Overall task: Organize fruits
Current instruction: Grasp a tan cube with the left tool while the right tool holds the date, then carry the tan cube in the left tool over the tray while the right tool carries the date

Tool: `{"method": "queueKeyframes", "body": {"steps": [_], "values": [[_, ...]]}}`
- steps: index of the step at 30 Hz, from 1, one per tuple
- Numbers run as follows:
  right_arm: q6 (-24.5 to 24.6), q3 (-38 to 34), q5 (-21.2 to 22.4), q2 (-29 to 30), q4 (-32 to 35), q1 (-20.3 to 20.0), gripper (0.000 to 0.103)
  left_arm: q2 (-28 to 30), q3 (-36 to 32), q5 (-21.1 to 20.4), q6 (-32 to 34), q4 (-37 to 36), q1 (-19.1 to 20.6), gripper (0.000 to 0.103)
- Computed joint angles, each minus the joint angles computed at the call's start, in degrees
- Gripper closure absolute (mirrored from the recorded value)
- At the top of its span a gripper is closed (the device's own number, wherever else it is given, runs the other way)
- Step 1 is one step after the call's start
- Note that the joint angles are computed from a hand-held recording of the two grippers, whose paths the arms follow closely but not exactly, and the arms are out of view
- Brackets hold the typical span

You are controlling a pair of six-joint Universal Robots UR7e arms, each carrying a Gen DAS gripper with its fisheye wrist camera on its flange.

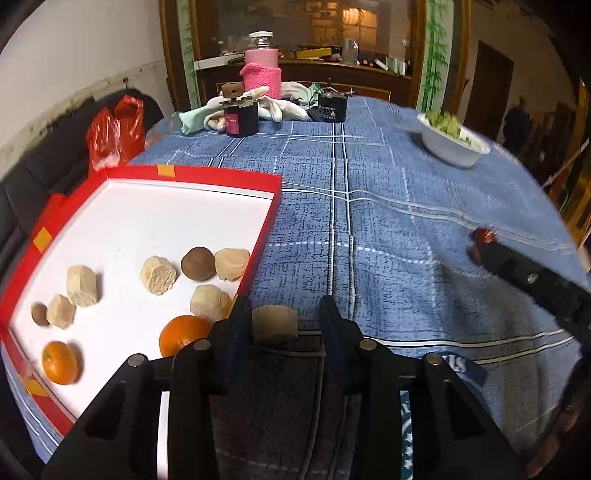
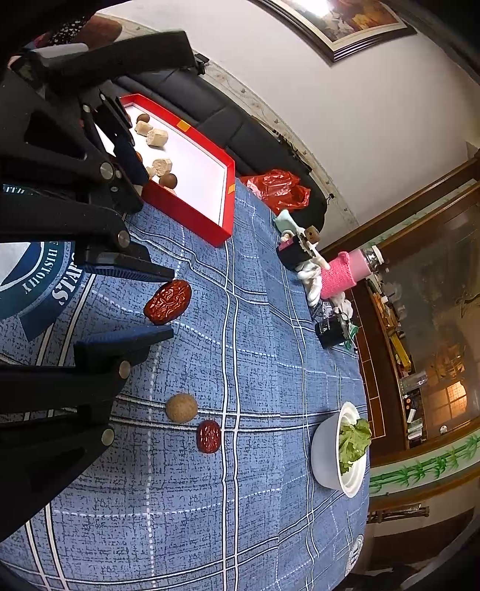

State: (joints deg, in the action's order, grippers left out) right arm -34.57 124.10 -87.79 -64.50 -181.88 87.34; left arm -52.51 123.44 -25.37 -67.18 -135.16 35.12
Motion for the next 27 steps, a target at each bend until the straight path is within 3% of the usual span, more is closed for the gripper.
{"method": "queueKeyframes", "body": {"steps": [4,11,14,17,18,27], "values": [[-0.3,0.1,0.3,-0.2,0.2,0.0,0.078,0.6,-1.7,0.4,-1.9,5.1,0.1,0.067],[-0.3,0.1,0.3,-0.2,0.5,0.0,0.078,0.3,-0.6,-0.4,3.3,0.3,0.5,0.059],[-0.5,0.1,0.6,-0.4,0.7,-0.1,0.078,0.8,-2.0,-0.1,1.3,4.7,0.7,0.059],[-0.5,0.2,0.9,-0.4,0.8,-0.2,0.078,0.9,-3.3,0.6,-2.4,10.1,0.7,0.07],[-0.4,0.2,0.9,-0.4,0.8,-0.2,0.078,0.6,-3.0,1.1,-2.9,10.1,0.7,0.079],[-0.5,0.4,1.1,-0.6,0.6,-0.2,0.078,0.7,0.6,0.2,5.1,-2.8,-1.7,0.08]]}}
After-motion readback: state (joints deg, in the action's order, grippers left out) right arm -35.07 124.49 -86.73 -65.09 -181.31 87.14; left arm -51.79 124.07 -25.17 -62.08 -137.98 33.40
